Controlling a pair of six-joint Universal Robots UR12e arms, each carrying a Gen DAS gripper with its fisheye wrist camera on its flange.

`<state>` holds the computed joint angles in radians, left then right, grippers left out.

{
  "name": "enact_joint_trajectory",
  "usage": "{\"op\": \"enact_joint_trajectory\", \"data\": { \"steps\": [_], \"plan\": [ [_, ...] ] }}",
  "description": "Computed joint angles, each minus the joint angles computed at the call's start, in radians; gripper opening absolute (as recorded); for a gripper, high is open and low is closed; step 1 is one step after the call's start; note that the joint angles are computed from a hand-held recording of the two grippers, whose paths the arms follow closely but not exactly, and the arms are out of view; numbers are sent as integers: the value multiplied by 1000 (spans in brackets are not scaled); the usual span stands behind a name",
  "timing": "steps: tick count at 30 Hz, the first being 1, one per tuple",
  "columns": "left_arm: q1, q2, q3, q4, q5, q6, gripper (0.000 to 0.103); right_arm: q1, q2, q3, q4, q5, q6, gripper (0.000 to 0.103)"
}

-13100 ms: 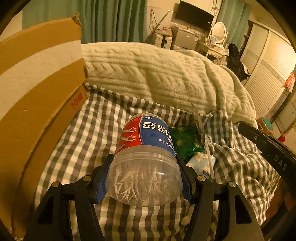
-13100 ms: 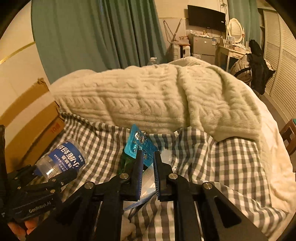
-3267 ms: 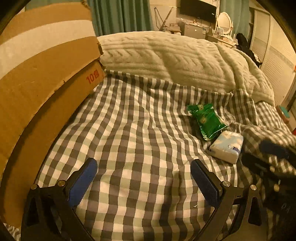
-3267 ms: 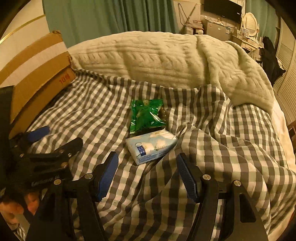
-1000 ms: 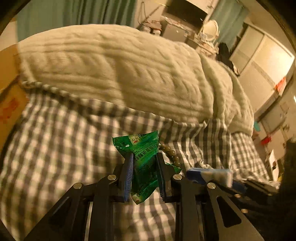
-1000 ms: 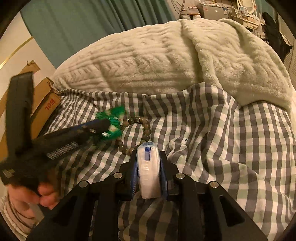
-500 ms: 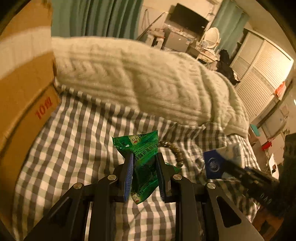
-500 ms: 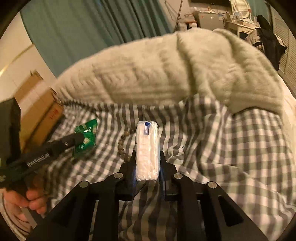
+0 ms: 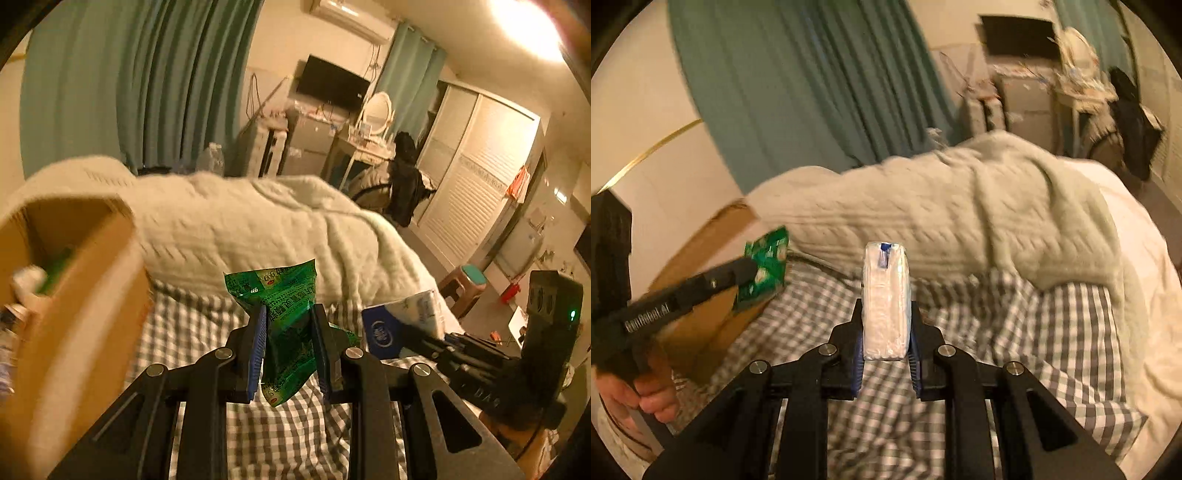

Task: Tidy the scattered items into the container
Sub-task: 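Carry the cotton-pad pack and green sachet over the box and open both tools, then move back to the bed and grasp the bead bracelet with the left tool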

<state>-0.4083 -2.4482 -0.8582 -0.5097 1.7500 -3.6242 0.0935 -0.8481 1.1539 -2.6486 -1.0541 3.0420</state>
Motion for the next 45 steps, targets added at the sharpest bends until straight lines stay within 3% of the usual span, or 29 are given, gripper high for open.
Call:
{"op": "enact_joint_trajectory", "data": {
  "steps": [9,14,18,24,28,30,31,32,33,39,45],
  "plan": [
    [22,143,-150,6,108,-45,24,58,-60,-7,-7,98,-125,18],
    [42,219,-261,-10,230,-77,24,104,-51,-65,57,162,-170,18],
    [68,274,-361,-5,274,-128,24,141,-10,-149,142,208,-186,18],
    [97,304,-447,-24,299,-177,24,200,86,-311,297,163,-222,18],
    [104,298,-460,-20,298,-174,26,225,129,-363,311,116,-239,19],
    [104,297,-458,-33,304,-180,36,229,131,-354,281,112,-234,26],
    [104,296,-457,-36,308,-183,59,229,129,-345,263,115,-225,33],
    [101,297,-453,-54,322,-195,82,228,127,-337,244,119,-205,50],
    [95,297,-447,-65,344,-211,87,226,125,-331,232,122,-188,61],
    [69,303,-455,-45,389,-222,93,205,75,-237,88,82,-134,66],
    [23,277,-417,-25,389,-194,97,192,-22,-26,-202,-147,-152,76]
  ]
}}
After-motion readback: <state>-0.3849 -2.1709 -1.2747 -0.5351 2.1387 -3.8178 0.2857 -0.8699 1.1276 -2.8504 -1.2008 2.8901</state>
